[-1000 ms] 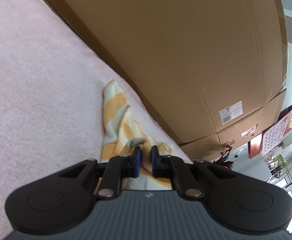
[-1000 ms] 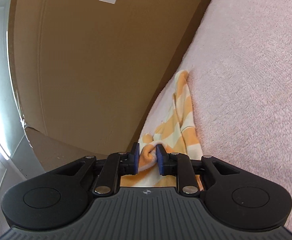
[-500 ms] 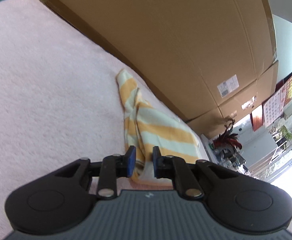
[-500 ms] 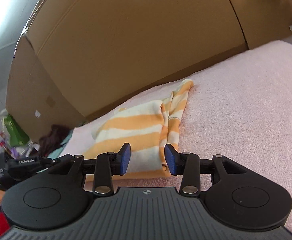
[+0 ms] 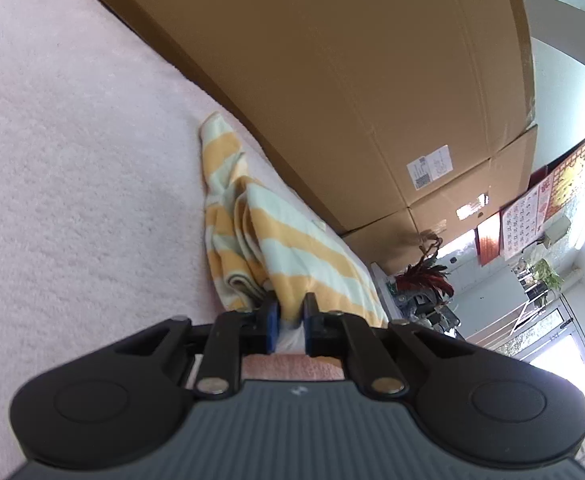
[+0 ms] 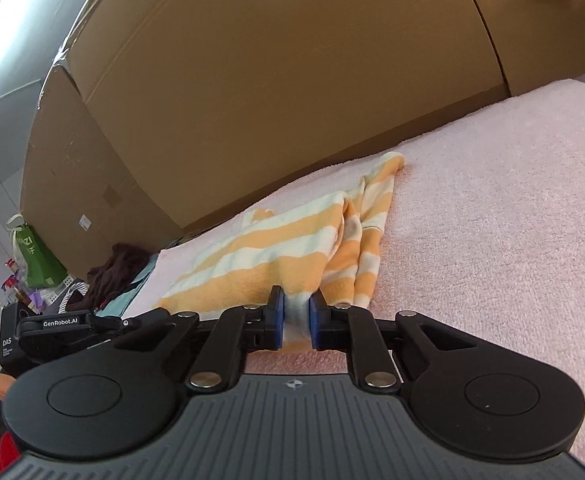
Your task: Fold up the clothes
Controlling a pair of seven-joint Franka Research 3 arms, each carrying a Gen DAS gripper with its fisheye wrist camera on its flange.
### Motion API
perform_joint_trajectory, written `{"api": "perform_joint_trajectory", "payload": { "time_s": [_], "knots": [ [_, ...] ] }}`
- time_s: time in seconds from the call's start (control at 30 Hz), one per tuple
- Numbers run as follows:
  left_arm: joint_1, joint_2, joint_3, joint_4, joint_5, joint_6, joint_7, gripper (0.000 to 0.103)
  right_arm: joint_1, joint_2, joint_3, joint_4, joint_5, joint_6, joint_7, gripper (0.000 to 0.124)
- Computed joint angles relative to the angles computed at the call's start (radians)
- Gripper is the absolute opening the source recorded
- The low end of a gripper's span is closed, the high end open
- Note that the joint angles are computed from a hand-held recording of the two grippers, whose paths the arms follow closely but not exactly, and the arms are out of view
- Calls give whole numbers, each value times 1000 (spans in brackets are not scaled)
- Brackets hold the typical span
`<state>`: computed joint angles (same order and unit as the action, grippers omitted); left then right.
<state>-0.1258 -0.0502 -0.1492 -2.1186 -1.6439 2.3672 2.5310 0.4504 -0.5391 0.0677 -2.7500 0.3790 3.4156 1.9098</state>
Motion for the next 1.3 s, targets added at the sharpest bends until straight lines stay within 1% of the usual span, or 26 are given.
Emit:
{"api": "perform_joint_trajectory", "payload": {
  "time_s": [0.03,0.1,0.17,0.2,0.3,0.37,0.43,0.47,0.5,0.53,0.6,0.67,0.7,0.73,0.77,0.83,0.87,0.93,0.97,1.0,1.07,1.1,1.13,1.17,1.27,1.3],
  "knots": [
    [1,-16,2,-16,16,-8,-20,3,-4,-22,10,-9,3,-17,0,14],
    [4,-28,9,-35,31,-29,-47,3,23,-57,-11,-26,4,-44,3,14],
    [-2,-16,2,-32,48,12,-55,3,33,-68,-20,-37,8,-57,7,15],
    [-3,0,1,-23,61,19,-78,3,25,-60,-16,-36,12,-62,10,19],
    [4,14,3,-16,44,-6,-94,3,37,-57,-34,-28,22,-108,18,22],
    [4,2,1,-20,29,1,-51,4,-5,-81,18,-37,12,-116,5,21],
    [3,10,0,-10,34,5,-47,4,-35,-101,56,-46,3,-115,-5,23],
    [3,17,-1,-2,36,3,-51,4,-31,-97,51,-49,7,-92,-2,29],
    [3,24,-2,5,37,2,-55,4,-24,-89,43,-51,13,-62,4,41],
    [2,29,-5,11,38,9,-54,4,-9,-71,28,-52,21,-18,16,46],
    [0,33,-10,14,35,22,-41,4,3,-26,10,-38,35,35,49,46],
    [-3,29,-15,10,32,37,-17,4,12,17,-3,-19,43,58,82,39],
    [-5,18,-17,2,42,50,-7,4,30,20,-22,-16,34,44,92,20],
    [-7,6,-18,-6,53,59,3,3,52,24,-45,-12,25,30,100,15],
    [-8,-10,-14,-18,61,50,11,3,50,19,-41,-14,17,18,108,15],
    [-10,-47,-6,-50,75,34,25,3,0,-32,27,-45,35,16,100,15],
    [-14,-58,-4,-62,87,42,26,3,-2,-58,38,-63,41,20,105,15],
    [-19,-49,0,-65,105,46,6,4,-19,-86,61,-78,51,-16,113,15],
    [-21,-35,2,-59,106,46,-12,7,-46,-81,86,-74,52,-38,112,15],
    [-21,-23,3,-53,107,45,-29,7,-58,-64,97,-72,54,-34,112,17],
    [-17,-26,7,-52,106,33,-33,7,-15,-31,55,-73,52,18,131,18],
    [-16,-38,6,-56,116,42,-25,7,-30,-37,62,-75,35,16,158,23],
    [-15,-50,7,-60,123,53,-14,7,-79,-57,99,-78,0,-5,198,26],
    [-14,-70,11,-69,112,70,11,7,-163,-86,170,-80,-35,-34,245,31],
    [-16,-122,22,-79,46,140,106,7,-425,-214,429,-72,38,-86,168,34],
    [-20,-121,27,-64,21,133,141,7,-478,-228,478,-58,44,-80,144,34]
  ]
}}
